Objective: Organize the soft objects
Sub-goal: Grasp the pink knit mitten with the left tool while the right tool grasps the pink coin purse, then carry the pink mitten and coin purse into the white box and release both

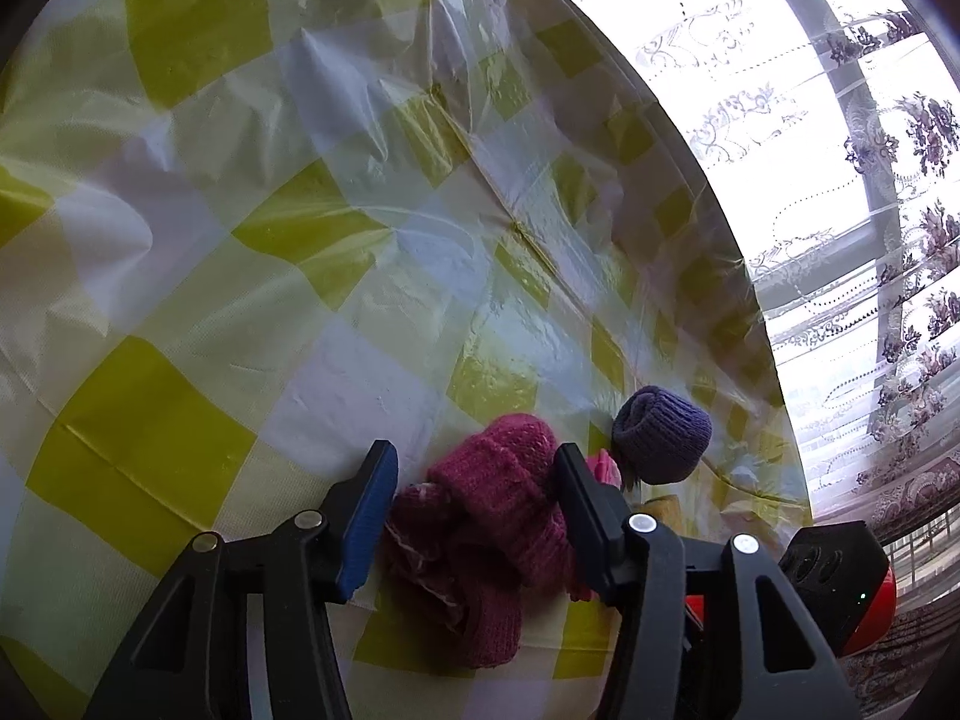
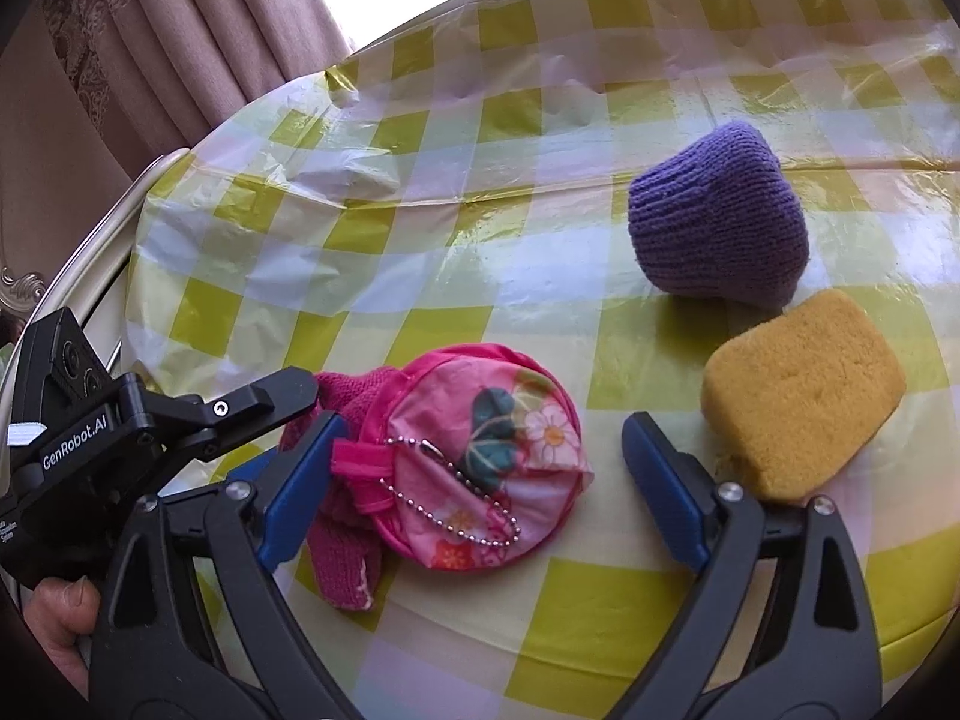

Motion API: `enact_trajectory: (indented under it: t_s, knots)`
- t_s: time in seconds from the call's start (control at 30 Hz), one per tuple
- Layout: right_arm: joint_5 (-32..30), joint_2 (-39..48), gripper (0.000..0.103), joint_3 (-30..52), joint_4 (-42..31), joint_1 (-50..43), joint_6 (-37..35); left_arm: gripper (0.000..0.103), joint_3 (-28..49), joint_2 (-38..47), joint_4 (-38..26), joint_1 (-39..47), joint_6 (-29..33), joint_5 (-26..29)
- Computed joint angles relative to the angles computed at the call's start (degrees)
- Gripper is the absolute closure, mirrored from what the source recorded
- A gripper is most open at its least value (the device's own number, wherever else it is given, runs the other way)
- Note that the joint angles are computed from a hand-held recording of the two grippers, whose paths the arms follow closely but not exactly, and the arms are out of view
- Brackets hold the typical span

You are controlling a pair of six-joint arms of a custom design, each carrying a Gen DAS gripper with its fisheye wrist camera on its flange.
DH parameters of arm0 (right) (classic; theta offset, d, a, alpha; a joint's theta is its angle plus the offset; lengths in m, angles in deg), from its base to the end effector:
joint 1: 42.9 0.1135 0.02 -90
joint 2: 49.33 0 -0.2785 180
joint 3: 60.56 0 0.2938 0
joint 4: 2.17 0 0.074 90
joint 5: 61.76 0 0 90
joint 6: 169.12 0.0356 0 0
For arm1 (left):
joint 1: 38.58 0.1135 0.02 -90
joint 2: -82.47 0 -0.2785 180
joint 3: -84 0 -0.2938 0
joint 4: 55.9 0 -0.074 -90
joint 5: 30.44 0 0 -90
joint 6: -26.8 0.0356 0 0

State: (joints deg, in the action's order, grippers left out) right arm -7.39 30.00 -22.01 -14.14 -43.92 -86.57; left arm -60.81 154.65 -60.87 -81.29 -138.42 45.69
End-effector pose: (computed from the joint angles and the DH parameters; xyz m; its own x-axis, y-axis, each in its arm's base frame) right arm 0.2535 0.0162 0.1134 -0.7453 -0.0921 -0.6603 -0.4384 0.8139 0.3813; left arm 0.1896 -0.1634 0.1293 -0.6354 -0.6910 -0.3447 -0.3405 0.6513 -0.6781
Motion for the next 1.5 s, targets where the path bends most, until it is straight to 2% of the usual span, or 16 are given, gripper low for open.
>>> enact_trajectory:
  t_s: [0.07, 0.13, 0.3, 0.47, 0.7, 0.93, 1.0, 1.1, 1.13, 1.17, 1.23, 1.33, 1.5]
  knots:
    - [0.11, -0.06, 0.014, 0.05, -0.37, 0.11, -0.56, 0.064, 0.32, 1.08, 0.61, 0.02, 0.71, 1.11]
    - [0.6, 0.05, 0.028, 0.29, -0.87, 0.13, -1.21, 0.065, 0.89, 1.43, -0.31, -0.49, 1.37, 0.62]
    - [0.1, -0.68, 0.029, 0.15, -2.33, -0.37, -2.89, 0.069, 1.55, 0.63, -3.13, -2.28, 1.74, -1.25]
    - [3.37, -7.48, 0.029, -2.82, -5.74, -1.07, -6.42, 0.07, 2.02, -1.61, -8.6, -6.69, 0.0, -5.76]
    - [9.15, -18.65, 0.029, -6.43, -17.62, -5.31, -15.0, 0.07, 5.79, -3.1, -21.18, -16.1, -4.86, -12.95]
    - [9.8, -28.25, 0.029, -6.55, -34.33, -16.0, -25.36, 0.07, 12.73, -0.17, -35.67, -26.98, -11.74, -16.66]
    - [9.07, -29.48, 0.029, -6.1, -39.17, -19.99, -29.61, 0.07, 13.91, 0.35, -38.01, -29.1, -13.29, -16.45]
    - [9.34, -32.33, 0.029, -6.33, -45.09, -25.04, -36.33, 0.062, 15.23, 1.25, -40.32, -31.41, -15.4, -15.71]
    - [9.56, -32.74, 0.029, -6.33, -46.41, -26.49, -38.53, 0.054, 15.78, 1.79, -41.1, -31.88, -16.07, -15.44]
    - [9.57, -33.05, 0.029, -6.31, -47.64, -28.14, -40.78, 0.042, 16.37, 2.33, -42.01, -32.35, -16.79, -15.3]
    - [9.86, -33.72, 0.029, -6.49, -49.27, -30.74, -44.38, 0.031, 17.33, 3.19, -43.22, -33.35, -17.55, -15.13]
    - [9.78, -33.01, 0.029, -6.33, -50.52, -33.9, -48.22, 0.028, 18.95, 5.33, -44.48, -33.43, -16.88, -13.79]
    - [9.59, -32.93, 0.028, -6.73, -50.18, -34.65, -49.01, 0.029, 20.05, 8.45, -43.72, -31.77, -14.36, -11.32]
